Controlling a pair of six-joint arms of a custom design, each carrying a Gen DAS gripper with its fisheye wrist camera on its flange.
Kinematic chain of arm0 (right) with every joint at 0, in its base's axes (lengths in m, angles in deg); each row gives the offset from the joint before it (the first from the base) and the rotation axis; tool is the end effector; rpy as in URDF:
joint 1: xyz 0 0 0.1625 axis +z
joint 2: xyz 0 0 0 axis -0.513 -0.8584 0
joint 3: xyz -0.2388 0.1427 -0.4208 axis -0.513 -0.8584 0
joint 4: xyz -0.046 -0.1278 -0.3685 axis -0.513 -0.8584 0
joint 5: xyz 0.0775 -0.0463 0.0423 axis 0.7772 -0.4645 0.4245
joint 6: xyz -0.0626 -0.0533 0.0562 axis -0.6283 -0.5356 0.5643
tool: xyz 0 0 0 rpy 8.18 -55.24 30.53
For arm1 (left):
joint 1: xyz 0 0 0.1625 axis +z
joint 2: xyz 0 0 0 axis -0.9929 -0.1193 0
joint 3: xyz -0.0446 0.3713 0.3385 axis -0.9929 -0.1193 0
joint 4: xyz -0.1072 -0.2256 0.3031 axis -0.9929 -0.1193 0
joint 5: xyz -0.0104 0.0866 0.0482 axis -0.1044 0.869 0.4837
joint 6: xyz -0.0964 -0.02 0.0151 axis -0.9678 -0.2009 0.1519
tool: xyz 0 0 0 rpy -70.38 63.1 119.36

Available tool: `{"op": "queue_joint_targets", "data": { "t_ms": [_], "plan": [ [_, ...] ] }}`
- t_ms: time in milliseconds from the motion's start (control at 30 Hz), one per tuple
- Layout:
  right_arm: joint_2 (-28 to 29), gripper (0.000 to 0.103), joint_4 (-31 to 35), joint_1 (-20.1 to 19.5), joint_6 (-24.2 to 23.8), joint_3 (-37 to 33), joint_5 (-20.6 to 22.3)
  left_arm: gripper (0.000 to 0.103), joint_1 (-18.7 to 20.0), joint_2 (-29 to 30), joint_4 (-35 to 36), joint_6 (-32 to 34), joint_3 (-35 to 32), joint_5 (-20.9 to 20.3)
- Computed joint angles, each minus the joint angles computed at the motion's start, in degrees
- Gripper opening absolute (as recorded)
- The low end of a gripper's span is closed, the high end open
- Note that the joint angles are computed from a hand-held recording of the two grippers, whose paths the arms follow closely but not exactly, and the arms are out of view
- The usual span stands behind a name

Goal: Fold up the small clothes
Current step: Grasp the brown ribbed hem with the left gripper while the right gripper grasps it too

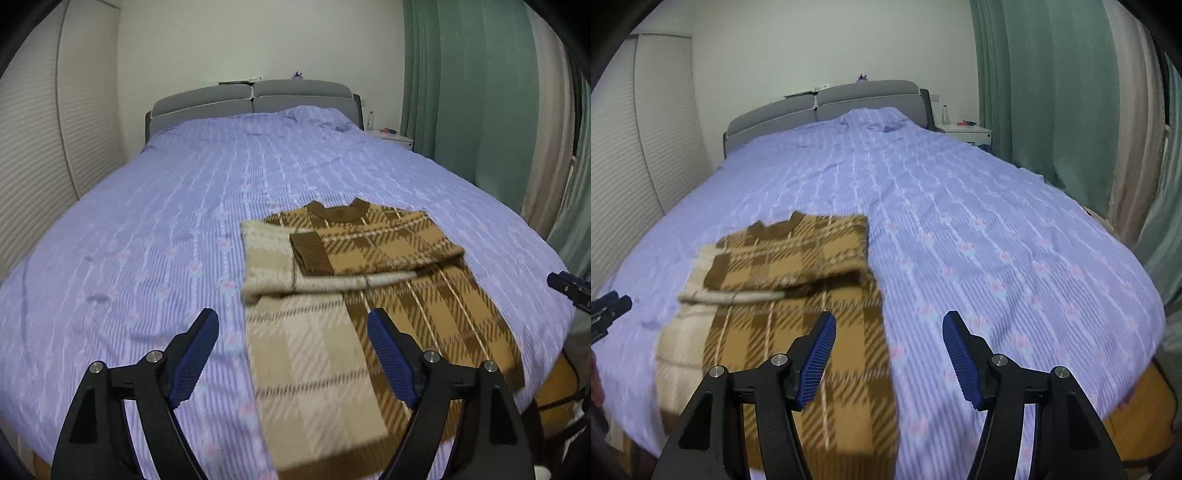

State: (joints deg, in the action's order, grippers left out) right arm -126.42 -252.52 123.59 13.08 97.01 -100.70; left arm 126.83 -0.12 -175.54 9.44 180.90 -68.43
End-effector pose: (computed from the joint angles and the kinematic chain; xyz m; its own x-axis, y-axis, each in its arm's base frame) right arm 0.0776 -0.4145 0.3846 -0.6257 0.5564 0.5467 -0.2840 0.4903 -0.8240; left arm -0.3823 -0.6215 0.1581 -0.5698 0.6029 -0.5584 0.8139 0.5082 -0.2817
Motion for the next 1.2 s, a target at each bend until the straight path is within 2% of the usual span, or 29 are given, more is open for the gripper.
{"op": "queue_joint_targets", "data": {
  "t_ms": [167,300,367,433,533,667,800,1067,1200],
  "plan": [
    [0.9,0.06,-2.6,-0.1,4.4,6.1,1.1,0.084,-0.4,-3.6,-2.8,-1.5,7.6,0.9],
    [2.6,0.06,-5.4,-1.8,10.1,10.6,2.6,0.084,0.7,-5.0,-1.7,-4.3,11.4,1.1],
    [3.4,0.06,-4.9,-2.5,12.2,12.1,2.6,0.084,1.3,-5.1,-0.8,-5.1,12.9,1.8],
    [3.8,0.06,-3.9,-3.4,13.9,13.5,3.6,0.084,2.1,-5.1,0.5,-5.9,13.8,0.7],
    [5.4,0.06,-4.7,-4.3,14.7,14.7,3.7,0.084,3.8,-5.0,3.7,-9.4,13.8,-1.8],
    [5.8,0.06,-2.9,-6.8,18.3,15.5,7.0,0.084,5.6,-3.9,7.6,-13.0,12.4,-4.0],
    [6.0,0.06,-1.2,-8.9,18.5,15.4,9.8,0.084,6.6,-2.7,9.4,-14.0,10.9,-6.1],
    [5.3,0.058,1.9,-11.9,17.6,13.5,11.5,0.084,7.5,-0.6,10.9,-14.4,8.3,-8.8],
    [4.3,0.054,4.6,-14.4,18.7,13.0,15.3,0.08,8.1,-0.3,11.6,-13.6,7.0,-12.9]
  ]
}}
